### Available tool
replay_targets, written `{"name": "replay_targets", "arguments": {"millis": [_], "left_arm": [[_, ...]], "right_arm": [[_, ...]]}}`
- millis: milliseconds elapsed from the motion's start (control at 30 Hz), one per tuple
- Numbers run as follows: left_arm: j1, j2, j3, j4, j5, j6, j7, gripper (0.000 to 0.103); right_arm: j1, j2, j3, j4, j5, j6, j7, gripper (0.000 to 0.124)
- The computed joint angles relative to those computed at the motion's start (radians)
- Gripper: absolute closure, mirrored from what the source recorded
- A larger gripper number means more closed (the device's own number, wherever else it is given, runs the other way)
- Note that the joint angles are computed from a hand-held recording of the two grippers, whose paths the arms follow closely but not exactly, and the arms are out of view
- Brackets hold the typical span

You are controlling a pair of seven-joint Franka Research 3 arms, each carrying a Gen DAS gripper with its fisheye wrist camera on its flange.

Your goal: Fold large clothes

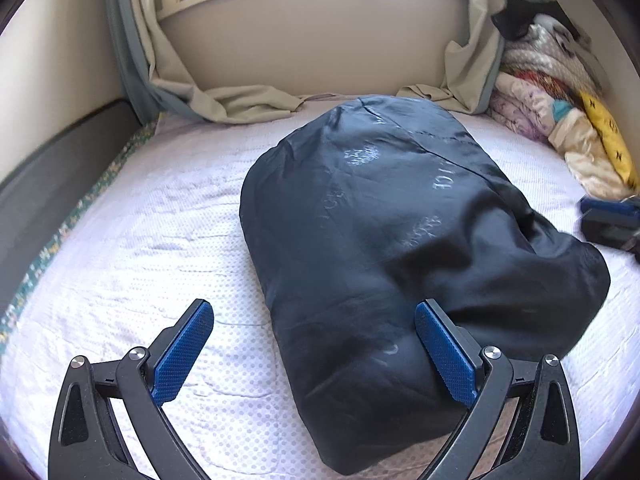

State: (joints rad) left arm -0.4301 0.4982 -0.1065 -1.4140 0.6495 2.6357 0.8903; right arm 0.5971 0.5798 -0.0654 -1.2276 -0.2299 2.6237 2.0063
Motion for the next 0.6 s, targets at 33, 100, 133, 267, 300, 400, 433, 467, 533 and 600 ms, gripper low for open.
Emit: {"name": "replay_targets", "arguments": {"millis": [33, 100, 133, 267, 300, 400, 433, 467, 533, 600], "left_arm": [[-0.005, -0.007, 0.001, -0.012, 0.009, 0.004, 0.0, 0.001], [0.002, -0.016, -0.01, -0.028, -0.001, 0.006, 0.019, 0.001], [0.008, -0.02, -0.018, -0.037, -0.011, 0.01, 0.032, 0.001], [0.021, -0.035, -0.035, -0.069, -0.046, 0.009, 0.068, 0.001], [0.022, -0.041, -0.036, -0.078, -0.05, 0.008, 0.072, 0.001], [0.018, -0.053, -0.035, -0.095, -0.051, 0.001, 0.073, 0.001], [0.016, -0.055, -0.035, -0.097, -0.05, -0.003, 0.073, 0.001], [0.014, -0.057, -0.035, -0.099, -0.047, -0.007, 0.073, 0.001], [0.012, -0.063, -0.036, -0.108, -0.045, -0.012, 0.07, 0.001], [0.012, -0.069, -0.039, -0.115, -0.046, -0.022, 0.07, 0.001]], "right_arm": [[0.006, 0.04, 0.001, 0.063, -0.003, -0.07, -0.017, 0.092], [0.004, 0.078, 0.009, 0.114, 0.006, -0.16, -0.042, 0.094], [0.007, 0.09, 0.007, 0.122, 0.006, -0.196, -0.043, 0.094], [-0.001, 0.193, 0.015, 0.258, 0.036, -0.329, -0.045, 0.094], [-0.001, 0.218, 0.014, 0.293, 0.04, -0.35, -0.046, 0.094], [0.0, 0.248, 0.007, 0.311, 0.047, -0.355, -0.025, 0.094], [-0.002, 0.264, 0.008, 0.327, 0.054, -0.355, -0.019, 0.094], [-0.001, 0.269, 0.005, 0.324, 0.055, -0.346, -0.013, 0.094], [0.008, 0.277, -0.006, 0.317, 0.042, -0.329, -0.005, 0.094], [0.02, 0.287, -0.022, 0.308, 0.02, -0.307, 0.007, 0.094]]}}
